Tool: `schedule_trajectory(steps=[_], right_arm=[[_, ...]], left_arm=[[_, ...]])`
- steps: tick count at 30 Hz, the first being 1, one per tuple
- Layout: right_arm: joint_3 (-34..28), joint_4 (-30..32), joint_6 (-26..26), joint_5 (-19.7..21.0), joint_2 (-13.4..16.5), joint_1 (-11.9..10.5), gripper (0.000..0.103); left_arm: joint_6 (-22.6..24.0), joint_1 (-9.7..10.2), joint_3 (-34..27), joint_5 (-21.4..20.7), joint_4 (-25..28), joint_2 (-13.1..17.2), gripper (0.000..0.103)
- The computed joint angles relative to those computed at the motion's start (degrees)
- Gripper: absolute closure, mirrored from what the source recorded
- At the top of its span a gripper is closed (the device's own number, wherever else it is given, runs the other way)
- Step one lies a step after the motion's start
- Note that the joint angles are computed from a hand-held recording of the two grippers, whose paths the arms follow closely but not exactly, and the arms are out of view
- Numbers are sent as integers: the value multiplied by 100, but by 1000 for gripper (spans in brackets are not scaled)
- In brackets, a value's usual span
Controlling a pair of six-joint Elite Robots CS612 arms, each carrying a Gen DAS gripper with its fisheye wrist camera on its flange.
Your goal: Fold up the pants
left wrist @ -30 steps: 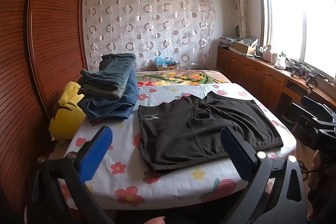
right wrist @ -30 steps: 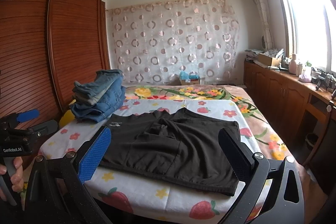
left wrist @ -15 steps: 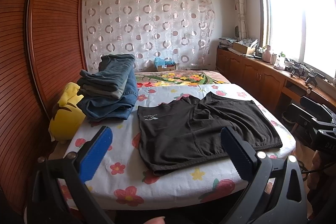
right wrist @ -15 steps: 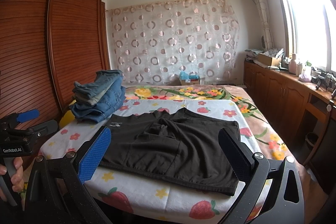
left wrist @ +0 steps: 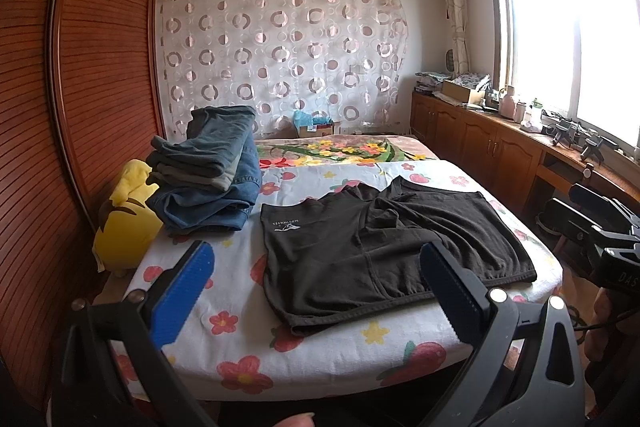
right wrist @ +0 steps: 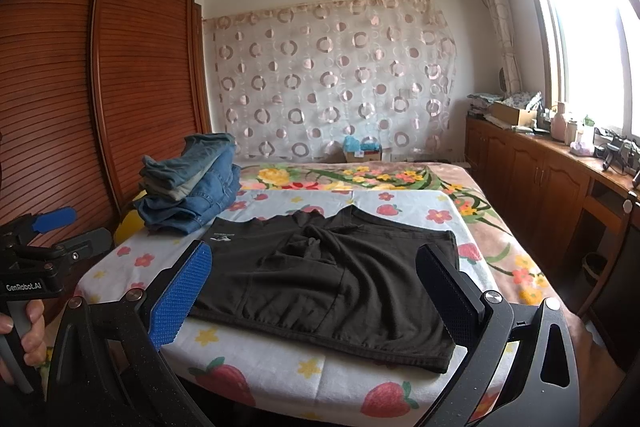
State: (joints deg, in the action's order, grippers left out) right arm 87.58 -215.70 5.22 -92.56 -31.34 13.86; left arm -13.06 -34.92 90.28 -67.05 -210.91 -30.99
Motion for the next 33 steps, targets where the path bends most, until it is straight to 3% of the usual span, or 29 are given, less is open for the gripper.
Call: schedule_trajectory(steps=[33], right_arm=[[144,-2,-18,11,-139,-29,0]], left_arm=[[34,-45,-17,-72,83,-54,0]])
